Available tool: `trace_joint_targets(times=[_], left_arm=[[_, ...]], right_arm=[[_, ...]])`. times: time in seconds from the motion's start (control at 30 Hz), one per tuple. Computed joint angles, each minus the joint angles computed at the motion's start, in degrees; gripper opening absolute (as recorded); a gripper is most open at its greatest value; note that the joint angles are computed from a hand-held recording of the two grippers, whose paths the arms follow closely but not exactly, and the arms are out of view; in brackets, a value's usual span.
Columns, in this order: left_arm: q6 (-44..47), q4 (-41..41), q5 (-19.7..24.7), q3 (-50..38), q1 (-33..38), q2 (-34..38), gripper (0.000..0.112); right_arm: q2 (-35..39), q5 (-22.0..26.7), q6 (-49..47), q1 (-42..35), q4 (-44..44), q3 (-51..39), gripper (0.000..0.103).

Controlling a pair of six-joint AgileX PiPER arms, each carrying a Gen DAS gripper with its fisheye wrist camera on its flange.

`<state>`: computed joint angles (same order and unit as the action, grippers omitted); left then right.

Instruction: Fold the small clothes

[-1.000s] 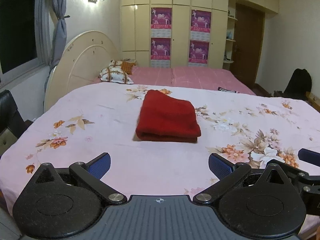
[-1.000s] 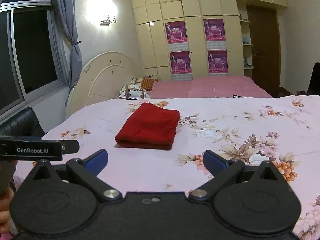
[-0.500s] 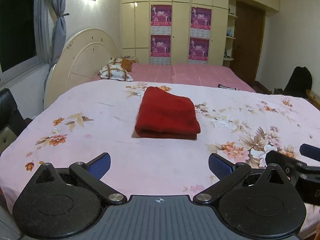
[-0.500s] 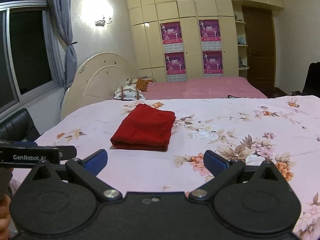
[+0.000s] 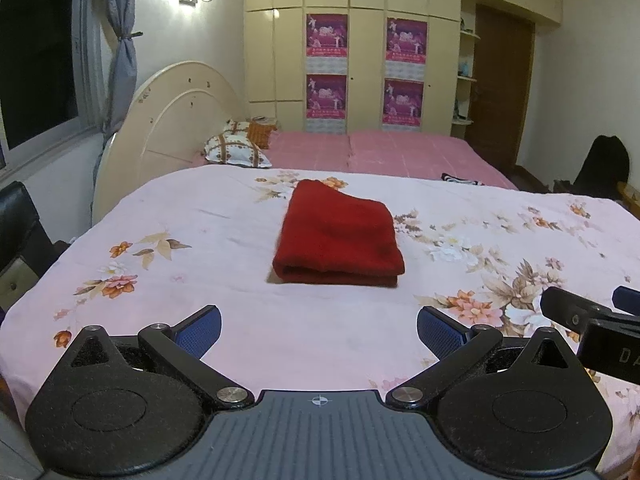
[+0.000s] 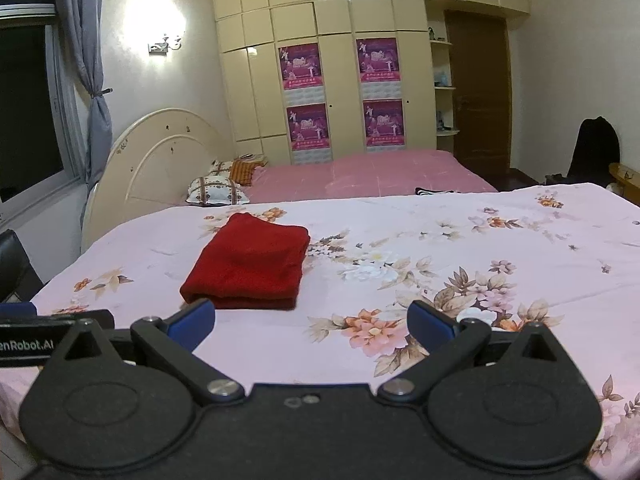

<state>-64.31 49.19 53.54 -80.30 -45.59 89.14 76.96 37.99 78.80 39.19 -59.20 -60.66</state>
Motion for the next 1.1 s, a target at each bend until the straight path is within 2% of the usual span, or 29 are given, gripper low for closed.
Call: trace_joint_targets(times=[0.37,0.67,0.8,0.97,1.1], left_arm=[[-0.1,0.2,0.6,-1.2,-0.1,1.0,0.103],[2.3,-2.7,-0.2,-3.2,1.1,2.4,0.103],[1.7,-0.4,-2.1,-2.2,0.7,2.5,0.103],[1.9,3.5,-1.7,-2.8,-1.2,3.8,0.103],[2.9,1.3,-0.7,-5.5,-0.4,5.4,0.103]], right_arm=[[0.7,-2.4,-3.0,-1.7,2.5,-0.5,0.102],[0.9,-3.4,-3.6,-2.4,3.1,-0.5,0.102],[1.4,-4.0,-4.5,-3.0,3.7,-0.7,0.102],[2.1,-5.1,-4.9,-3.7,4.3,-0.9,0.102],[2.5,-6.1,-5.8,-5.0,5.6,-0.9,0.102]])
